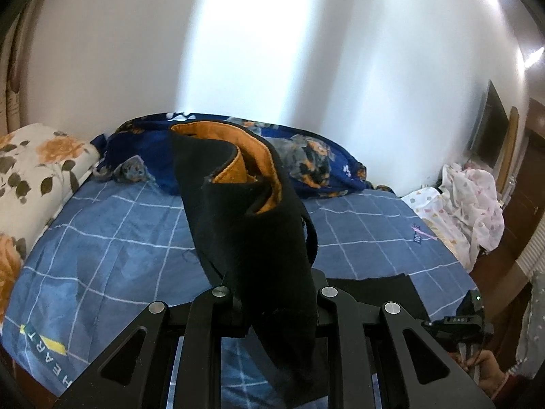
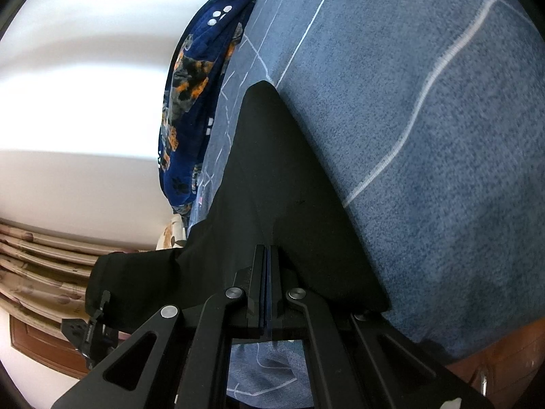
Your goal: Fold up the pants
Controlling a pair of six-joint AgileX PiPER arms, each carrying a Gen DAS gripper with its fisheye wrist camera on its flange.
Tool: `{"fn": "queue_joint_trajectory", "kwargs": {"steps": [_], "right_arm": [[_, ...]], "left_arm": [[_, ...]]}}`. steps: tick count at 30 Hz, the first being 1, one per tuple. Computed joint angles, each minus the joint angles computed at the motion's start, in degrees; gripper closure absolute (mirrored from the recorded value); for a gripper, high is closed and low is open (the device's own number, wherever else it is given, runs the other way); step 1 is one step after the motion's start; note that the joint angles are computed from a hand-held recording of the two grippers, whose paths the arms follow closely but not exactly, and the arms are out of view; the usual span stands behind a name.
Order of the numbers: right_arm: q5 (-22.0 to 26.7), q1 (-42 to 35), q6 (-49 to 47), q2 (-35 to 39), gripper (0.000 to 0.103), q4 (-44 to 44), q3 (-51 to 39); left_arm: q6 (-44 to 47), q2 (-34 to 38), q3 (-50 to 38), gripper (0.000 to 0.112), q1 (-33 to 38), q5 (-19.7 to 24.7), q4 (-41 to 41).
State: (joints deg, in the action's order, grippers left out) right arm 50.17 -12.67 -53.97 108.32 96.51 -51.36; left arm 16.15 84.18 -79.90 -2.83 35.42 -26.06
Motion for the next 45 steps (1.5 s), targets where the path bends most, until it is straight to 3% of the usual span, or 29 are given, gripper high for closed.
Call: {"fn": "queue_joint_trajectory", "kwargs": {"steps": [22,39,41,45], "right_arm": [[0.5,0.4,1.6,0.1,0.103,-0.4,-0.8],[2.4,-0.1,6.2,2.3,0.103,-3.0,-4.0],[1.9,-0.1,6.9,1.7,0.101,-3.6,-4.4],[0.8,0.8,8.9,0.3,0.084,-5.3,-5.6]], "left_arm": [[-9.1,5.0,-6.2,0.092,-13.3,-0.8,10.2],[-12.2,8.2,-8.6,0.092,-18.9,-0.3,12.1],[-12.2,8.5,-8.8,0.092,-19.3,0.0,11.9],[-12.5,9.5,-9.4,0.092,-20.0,0.3,12.0]]}}
